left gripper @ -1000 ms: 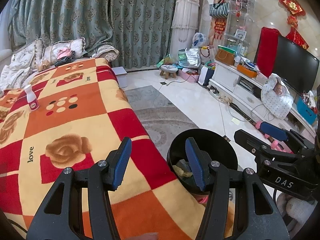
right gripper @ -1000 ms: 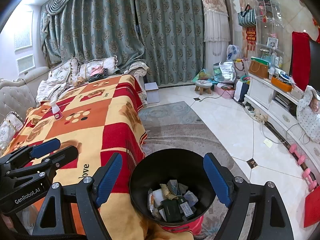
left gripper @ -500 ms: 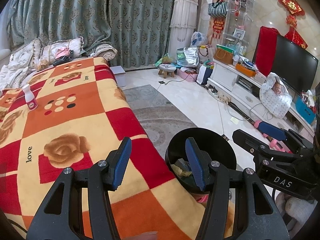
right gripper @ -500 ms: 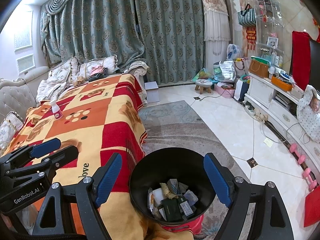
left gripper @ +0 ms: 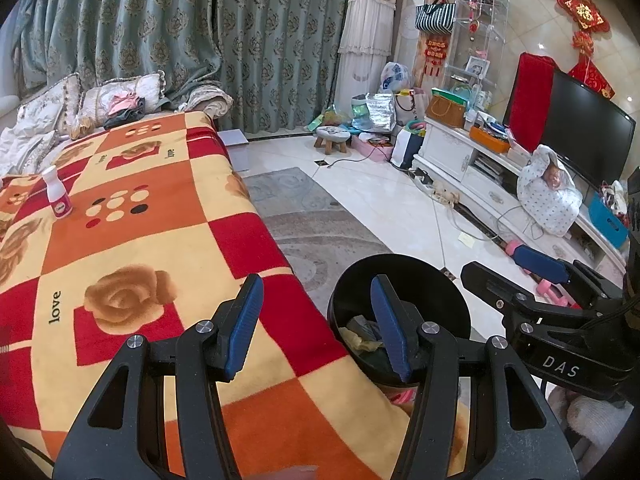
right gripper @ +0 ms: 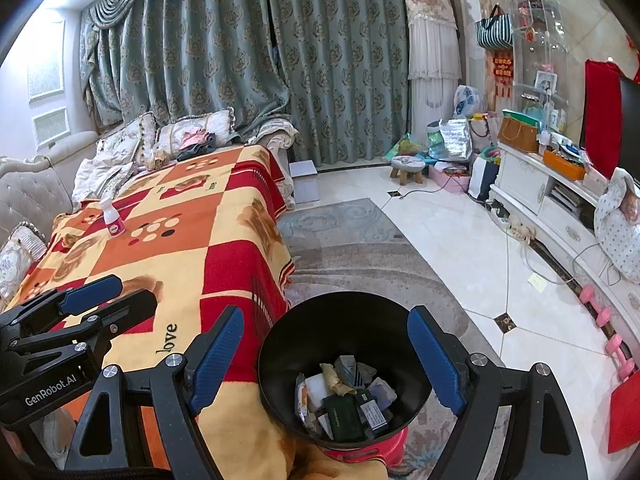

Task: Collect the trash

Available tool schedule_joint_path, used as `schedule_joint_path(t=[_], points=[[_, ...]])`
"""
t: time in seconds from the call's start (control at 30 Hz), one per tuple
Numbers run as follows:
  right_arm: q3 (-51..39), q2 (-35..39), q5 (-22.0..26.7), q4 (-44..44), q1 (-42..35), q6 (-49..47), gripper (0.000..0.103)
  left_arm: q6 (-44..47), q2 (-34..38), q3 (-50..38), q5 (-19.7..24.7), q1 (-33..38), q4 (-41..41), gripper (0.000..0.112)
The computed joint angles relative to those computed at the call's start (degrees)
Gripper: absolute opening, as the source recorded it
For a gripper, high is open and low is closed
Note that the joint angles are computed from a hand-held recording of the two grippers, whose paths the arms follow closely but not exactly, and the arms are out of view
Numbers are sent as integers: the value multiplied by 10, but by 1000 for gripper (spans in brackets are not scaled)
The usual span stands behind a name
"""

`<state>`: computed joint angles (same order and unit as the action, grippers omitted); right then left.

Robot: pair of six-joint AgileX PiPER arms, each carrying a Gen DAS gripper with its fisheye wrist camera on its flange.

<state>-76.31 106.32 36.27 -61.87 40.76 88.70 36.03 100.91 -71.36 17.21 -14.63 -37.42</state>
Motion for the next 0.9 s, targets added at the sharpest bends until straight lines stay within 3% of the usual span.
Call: schedule_joint_path(t=[0.9], points=[[0, 9, -3, 20, -5, -16, 83, 34, 15, -13, 37, 13, -36, 55]])
